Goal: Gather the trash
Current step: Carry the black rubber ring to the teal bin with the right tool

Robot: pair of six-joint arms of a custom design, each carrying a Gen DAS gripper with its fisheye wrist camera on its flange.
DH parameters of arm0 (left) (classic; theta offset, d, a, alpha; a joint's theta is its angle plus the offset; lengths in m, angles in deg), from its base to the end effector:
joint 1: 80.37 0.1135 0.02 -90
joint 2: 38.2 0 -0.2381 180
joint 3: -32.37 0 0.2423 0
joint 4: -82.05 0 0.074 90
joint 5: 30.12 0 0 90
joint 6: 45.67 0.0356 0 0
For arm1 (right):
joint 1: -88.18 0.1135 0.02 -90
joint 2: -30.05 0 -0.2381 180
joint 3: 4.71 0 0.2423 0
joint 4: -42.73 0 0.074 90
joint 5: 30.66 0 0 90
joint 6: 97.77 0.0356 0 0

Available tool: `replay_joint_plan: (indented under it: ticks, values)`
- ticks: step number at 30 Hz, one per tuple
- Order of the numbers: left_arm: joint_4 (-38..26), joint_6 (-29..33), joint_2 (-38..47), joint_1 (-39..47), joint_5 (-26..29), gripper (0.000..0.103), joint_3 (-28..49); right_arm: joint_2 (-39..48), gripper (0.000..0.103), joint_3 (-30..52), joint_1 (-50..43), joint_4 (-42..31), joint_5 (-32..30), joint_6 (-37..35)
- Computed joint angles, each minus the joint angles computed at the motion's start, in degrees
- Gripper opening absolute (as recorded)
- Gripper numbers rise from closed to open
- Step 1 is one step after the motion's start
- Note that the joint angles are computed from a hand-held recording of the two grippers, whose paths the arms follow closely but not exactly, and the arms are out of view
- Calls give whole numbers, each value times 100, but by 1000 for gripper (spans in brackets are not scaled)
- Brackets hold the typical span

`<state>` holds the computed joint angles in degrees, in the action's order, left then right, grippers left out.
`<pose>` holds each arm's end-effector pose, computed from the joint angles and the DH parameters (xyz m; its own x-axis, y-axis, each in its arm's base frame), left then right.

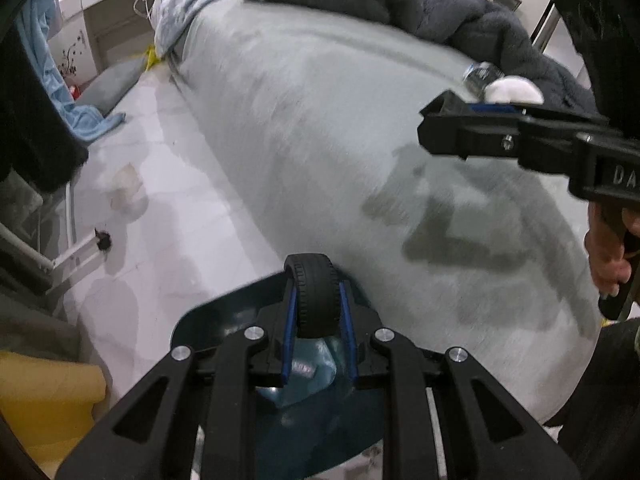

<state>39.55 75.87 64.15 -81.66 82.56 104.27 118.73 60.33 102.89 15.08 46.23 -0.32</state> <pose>0.3107 -0.0207 0.1211 -0.7446 0.4995 -0.4427 0.6140 0.7727 -0.1608 0.2924 0.0851 0.1696 -0.7982 -0.0790 -0.5972 -0.2834 0.9240 0.2566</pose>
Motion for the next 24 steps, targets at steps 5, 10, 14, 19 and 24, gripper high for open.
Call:
replay_joint_plan:
  ticks: [5, 10, 14, 19, 24]
  values:
    - [-295, 361, 374, 162, -195, 22, 102, 449, 43, 258, 335, -7, 119, 87]
    - [-466, 477, 766, 283, -528, 22, 256, 913, 43, 562, 692, -80, 258, 215]
    - [-616, 556, 1047, 404, -732, 22, 355, 1274, 43, 818, 931, -144, 310, 290]
    - [-838, 540, 1690, 551, -1122, 22, 610, 1703, 43, 1190, 1176, -290, 352, 382]
    - [-953, 617, 2016, 741, -1340, 22, 754, 2217, 43, 1508, 1332, -448, 330, 492]
